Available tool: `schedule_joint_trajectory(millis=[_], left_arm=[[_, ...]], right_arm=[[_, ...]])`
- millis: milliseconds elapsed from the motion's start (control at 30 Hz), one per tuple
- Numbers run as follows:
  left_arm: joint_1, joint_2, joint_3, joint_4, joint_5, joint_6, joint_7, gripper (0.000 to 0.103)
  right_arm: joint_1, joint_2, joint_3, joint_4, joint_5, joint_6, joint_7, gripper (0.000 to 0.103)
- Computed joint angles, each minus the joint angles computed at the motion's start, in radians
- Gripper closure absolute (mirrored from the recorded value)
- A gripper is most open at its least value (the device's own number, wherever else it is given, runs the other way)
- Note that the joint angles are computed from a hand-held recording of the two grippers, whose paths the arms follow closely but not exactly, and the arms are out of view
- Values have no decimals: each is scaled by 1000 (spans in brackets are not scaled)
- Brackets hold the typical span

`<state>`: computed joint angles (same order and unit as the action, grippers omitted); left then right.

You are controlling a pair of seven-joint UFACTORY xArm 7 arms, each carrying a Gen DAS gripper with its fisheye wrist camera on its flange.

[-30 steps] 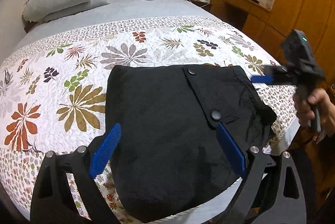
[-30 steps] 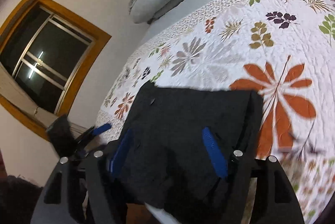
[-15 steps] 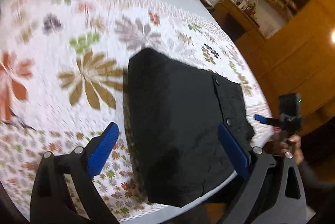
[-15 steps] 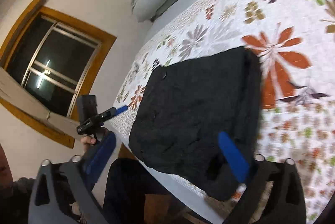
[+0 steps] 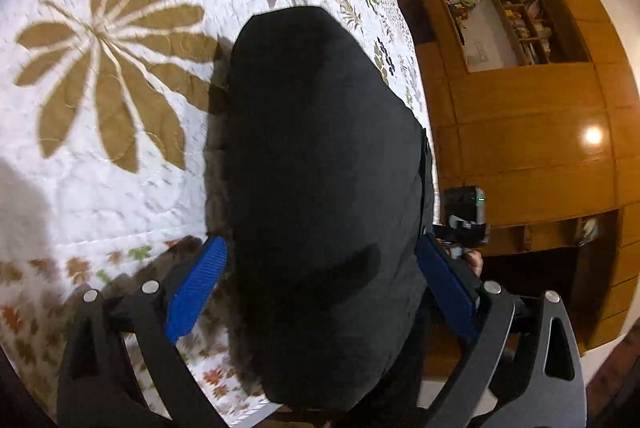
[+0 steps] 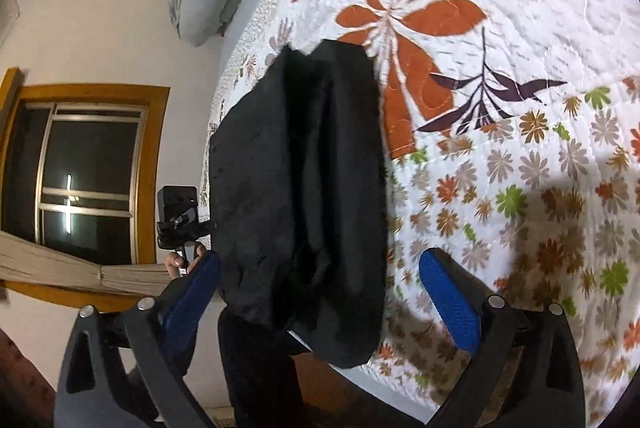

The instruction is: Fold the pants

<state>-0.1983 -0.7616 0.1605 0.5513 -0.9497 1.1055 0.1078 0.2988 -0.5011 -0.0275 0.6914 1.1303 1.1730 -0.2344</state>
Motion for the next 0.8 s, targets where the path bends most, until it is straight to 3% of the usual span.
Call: schedule_joint_trajectory(millis=[300, 500, 800], left_arm=[[-29, 130, -32, 49, -40, 5, 46, 5], [-36, 141, -57, 62, -61, -8, 42, 4], [-45, 140, -76, 66, -66, -30, 1, 3]], right_arm=[[-3, 68, 9, 62, -22, 24, 3, 3], [22, 144, 49, 114, 5, 24, -23, 3], [12, 161, 46, 104, 58, 39, -67, 3]])
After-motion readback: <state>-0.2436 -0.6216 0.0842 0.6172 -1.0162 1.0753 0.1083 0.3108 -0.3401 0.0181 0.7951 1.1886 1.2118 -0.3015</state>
